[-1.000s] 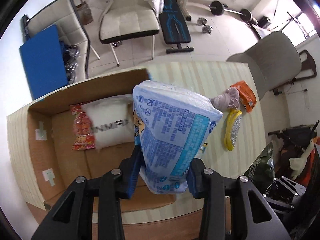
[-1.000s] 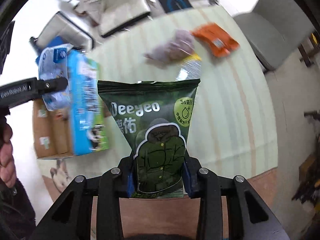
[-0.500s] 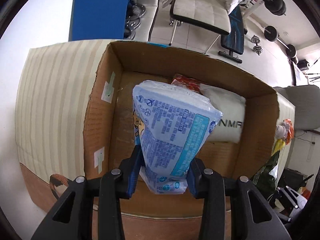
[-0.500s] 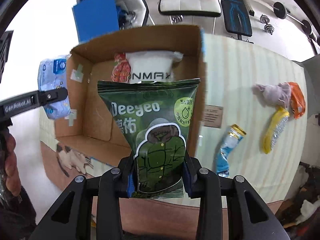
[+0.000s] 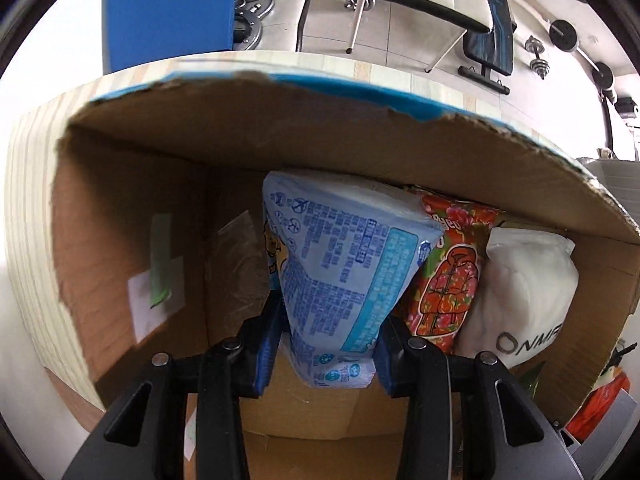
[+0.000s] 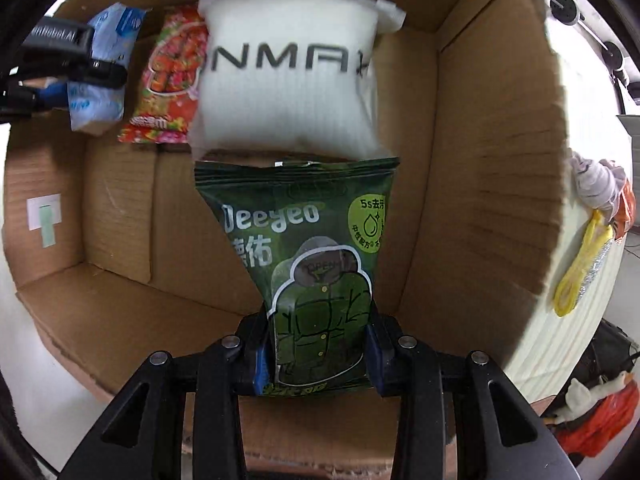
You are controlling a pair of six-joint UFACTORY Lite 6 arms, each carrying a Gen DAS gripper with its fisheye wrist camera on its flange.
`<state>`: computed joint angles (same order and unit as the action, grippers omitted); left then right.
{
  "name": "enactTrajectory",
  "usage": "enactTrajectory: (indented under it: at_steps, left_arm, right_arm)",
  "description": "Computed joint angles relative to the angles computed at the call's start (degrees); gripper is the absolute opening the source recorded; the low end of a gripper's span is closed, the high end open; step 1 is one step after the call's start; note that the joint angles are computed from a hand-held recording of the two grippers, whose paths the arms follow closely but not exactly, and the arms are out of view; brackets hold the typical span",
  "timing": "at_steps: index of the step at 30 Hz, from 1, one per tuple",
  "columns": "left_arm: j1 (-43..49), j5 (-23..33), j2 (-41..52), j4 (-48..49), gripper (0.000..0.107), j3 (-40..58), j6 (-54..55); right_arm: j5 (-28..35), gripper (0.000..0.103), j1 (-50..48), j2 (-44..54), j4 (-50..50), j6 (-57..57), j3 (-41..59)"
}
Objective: Organize soft objects
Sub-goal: 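Lower both packs into the box and open both tools, then withdraw both tools from the box toward the remaining items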
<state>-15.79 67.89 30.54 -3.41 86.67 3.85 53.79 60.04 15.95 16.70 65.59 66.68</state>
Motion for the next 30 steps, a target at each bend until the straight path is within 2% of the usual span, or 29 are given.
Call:
enactTrajectory:
  at_steps: [5,7,8,10,11,12,13,14,15,17,20,25,30]
  left_arm:
    - [0.25,0.95,0.11,-1.4,0.046,0.7,1.06]
    - [-0.05,1.56,-1.37,-1.81,0.052,1.52,2.34]
    - [-0.23,1.96,-2.6,-1.3,0.055,1.83,2.9]
    - [-0.24,3.62,-5.0,-1.25,0.059,2.88,4.16]
    - [0.03,5.07,-6.4,-1.66,0.06,3.88,4.71]
    - [0.41,6.22,-7.51,-2.12,0.062,4.76,5.11]
    - [0.92,7.25,-8.55,-2.61,0.063,5.57,5.67]
    - [1.55,8.34,-10.22,-3.22,0.069,6.14,6.01]
    - [2.25,9.28,-12.32,-3.79,0.086,6.35,6.19]
    - [3.63,10.26,-17.42,-4.59,0.097,5.23,6.85]
    - [4.61,10.74,-25.36,-4.33,0.097,1.41,7.79]
    - [7.68,10.48,-41.01,-3.82,0.097,-8.88,9.35]
    - [12.22,12.99,-55.33,-3.52,0.097,-15.11,11.58]
  right_arm:
    - [1.23,0.04,-1.05,1.2,1.8,-2.2,0.92]
    - [1.46,0.041,-1.44,-0.98,1.35,-1.39,0.67]
    - [1.64,0.045,-2.65,-2.17,1.11,-2.14,0.55]
    - [2.85,0.071,-3.28,-5.12,-0.27,-1.15,0.91]
    - [4.0,0.087,-3.26,-6.37,-1.71,0.12,1.68]
    - [5.42,0.09,-3.12,-7.28,-3.31,1.35,2.82]
    - [7.0,0.09,-2.97,-7.9,-4.82,2.57,4.02]
    - [8.94,0.09,-2.82,-8.36,-6.26,3.88,5.45]
    - [10.35,0.09,-2.79,-9.02,-7.51,4.99,6.42]
    - [12.3,0.092,-1.96,-11.01,-10.23,8.77,7.44]
    - [15.63,0.103,1.04,-13.06,-14.44,15.79,9.71]
    - [22.17,0.103,7.6,-12.09,-19.3,23.72,15.55]
    - [25.1,0.103,16.31,-10.46,-22.85,33.87,20.39]
